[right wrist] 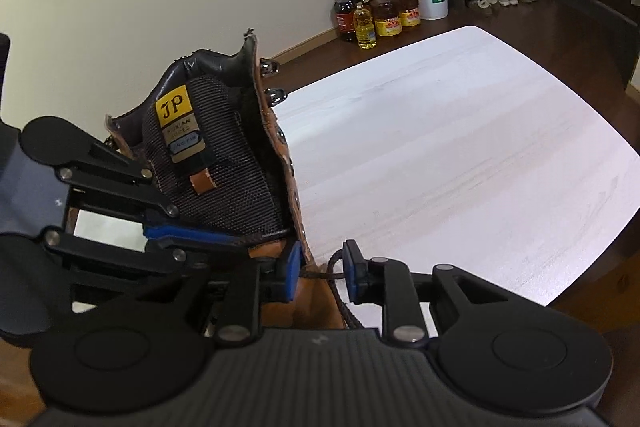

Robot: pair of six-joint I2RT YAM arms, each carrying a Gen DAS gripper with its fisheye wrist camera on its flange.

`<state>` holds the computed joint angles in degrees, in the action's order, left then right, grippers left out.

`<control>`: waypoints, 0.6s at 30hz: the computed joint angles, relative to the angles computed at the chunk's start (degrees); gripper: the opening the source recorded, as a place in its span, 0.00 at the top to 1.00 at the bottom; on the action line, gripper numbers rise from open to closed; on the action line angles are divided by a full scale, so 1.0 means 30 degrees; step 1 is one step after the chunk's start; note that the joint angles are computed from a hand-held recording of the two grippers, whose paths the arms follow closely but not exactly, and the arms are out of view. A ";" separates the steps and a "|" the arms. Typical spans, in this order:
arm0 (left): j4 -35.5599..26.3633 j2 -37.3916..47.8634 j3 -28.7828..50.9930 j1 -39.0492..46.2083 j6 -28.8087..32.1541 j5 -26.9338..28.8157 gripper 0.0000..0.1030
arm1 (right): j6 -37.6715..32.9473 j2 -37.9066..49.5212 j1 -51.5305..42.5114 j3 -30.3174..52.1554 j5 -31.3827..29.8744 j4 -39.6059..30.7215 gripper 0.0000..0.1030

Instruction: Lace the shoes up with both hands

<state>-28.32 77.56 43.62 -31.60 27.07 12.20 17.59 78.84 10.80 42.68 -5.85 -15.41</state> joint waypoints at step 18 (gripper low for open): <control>0.0107 0.0391 0.0289 0.0155 0.0035 0.0660 0.96 | 0.0027 0.0595 -0.1146 -0.0025 -0.1269 0.0493 0.71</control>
<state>-28.00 78.73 44.49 -31.13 27.18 14.18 17.67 80.62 7.36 42.61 -9.65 -13.93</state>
